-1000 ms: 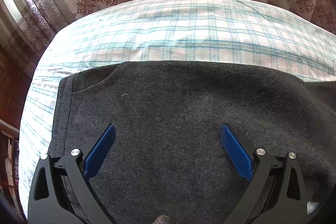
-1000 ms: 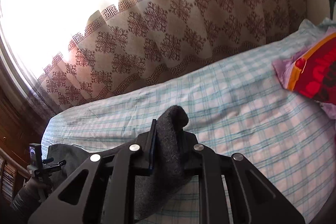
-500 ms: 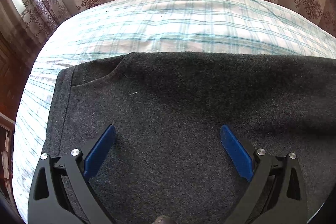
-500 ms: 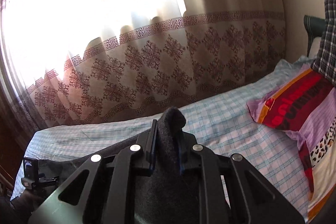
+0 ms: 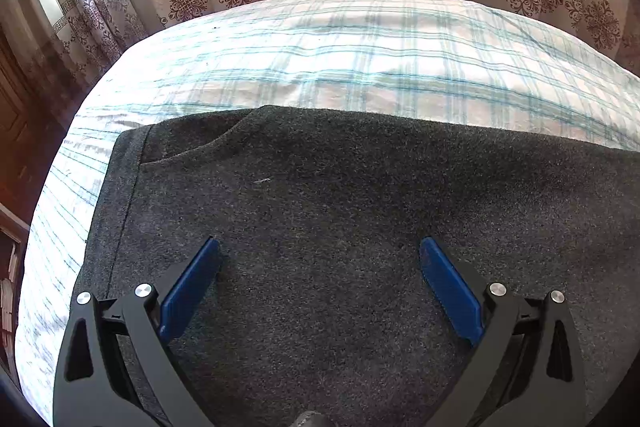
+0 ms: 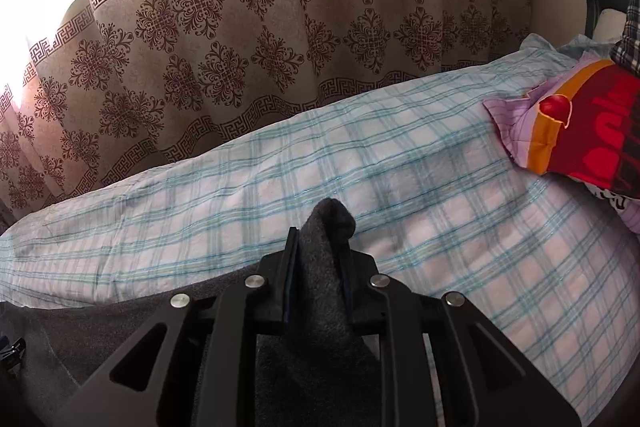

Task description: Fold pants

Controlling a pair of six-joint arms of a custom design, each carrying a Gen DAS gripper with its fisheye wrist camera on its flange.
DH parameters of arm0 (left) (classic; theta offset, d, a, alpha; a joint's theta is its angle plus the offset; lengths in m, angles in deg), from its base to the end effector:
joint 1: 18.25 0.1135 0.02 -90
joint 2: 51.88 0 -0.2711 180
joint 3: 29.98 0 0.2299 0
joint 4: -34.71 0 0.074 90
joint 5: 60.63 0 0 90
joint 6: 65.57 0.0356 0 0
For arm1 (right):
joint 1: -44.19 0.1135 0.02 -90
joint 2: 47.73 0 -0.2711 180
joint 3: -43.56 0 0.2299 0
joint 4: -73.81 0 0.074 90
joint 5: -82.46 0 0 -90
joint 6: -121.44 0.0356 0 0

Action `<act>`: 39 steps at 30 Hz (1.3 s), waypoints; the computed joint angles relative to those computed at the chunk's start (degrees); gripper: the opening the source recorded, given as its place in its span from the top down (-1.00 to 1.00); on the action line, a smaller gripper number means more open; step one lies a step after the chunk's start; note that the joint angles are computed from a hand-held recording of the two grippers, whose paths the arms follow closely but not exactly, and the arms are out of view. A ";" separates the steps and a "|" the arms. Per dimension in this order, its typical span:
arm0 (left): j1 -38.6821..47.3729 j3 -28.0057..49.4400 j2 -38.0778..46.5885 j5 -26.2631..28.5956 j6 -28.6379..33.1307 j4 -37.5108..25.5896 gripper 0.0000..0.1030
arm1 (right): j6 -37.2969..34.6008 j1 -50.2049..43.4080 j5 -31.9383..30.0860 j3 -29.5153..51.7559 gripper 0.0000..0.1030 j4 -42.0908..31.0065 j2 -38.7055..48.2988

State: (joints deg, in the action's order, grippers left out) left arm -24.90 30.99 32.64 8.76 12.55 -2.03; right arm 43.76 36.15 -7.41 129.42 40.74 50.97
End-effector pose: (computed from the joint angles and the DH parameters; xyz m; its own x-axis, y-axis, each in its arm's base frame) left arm 0.2578 -0.0174 0.1983 -0.8309 -0.0971 -0.5479 -0.2411 0.9503 0.1972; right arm 0.3579 -0.0506 0.2517 -0.6646 0.3094 -0.6801 0.2899 0.9457 0.1469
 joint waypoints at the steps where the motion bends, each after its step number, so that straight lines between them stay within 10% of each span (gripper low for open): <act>1: -0.19 -0.13 -0.15 -0.14 -0.17 -0.15 -0.96 | -0.20 -0.03 0.43 0.70 0.33 -1.08 0.31; 5: 0.34 0.45 -1.51 0.65 -0.80 -2.87 -0.96 | -1.18 -2.56 0.58 -4.05 -0.22 -2.48 -8.20; 16: -2.07 -4.47 -19.21 3.24 -3.16 -15.57 -0.96 | -5.96 -31.62 -30.87 -18.61 0.13 -28.52 -26.83; 23: -3.48 -6.06 -28.43 3.97 -5.31 -23.27 -0.96 | 6.28 -29.20 -43.90 -30.57 0.13 -16.25 -25.34; 27: -1.00 -7.12 -31.05 5.63 -4.77 -25.47 -0.96 | 11.57 -27.61 -41.98 -31.62 0.70 -13.11 -28.16; 35: 3.41 -11.20 -33.56 8.04 -1.12 -23.96 -0.96 | 8.99 -15.61 -18.83 -26.03 0.75 -19.81 -36.96; 39: 3.55 -10.83 -35.29 7.75 -0.20 -25.51 -0.96 | 9.40 -20.03 -22.58 -30.40 0.70 -16.85 -35.90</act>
State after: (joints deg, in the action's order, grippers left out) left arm -21.34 20.16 -2.65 16.52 12.35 -27.54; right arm 53.16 16.12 -29.99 99.02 23.89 15.07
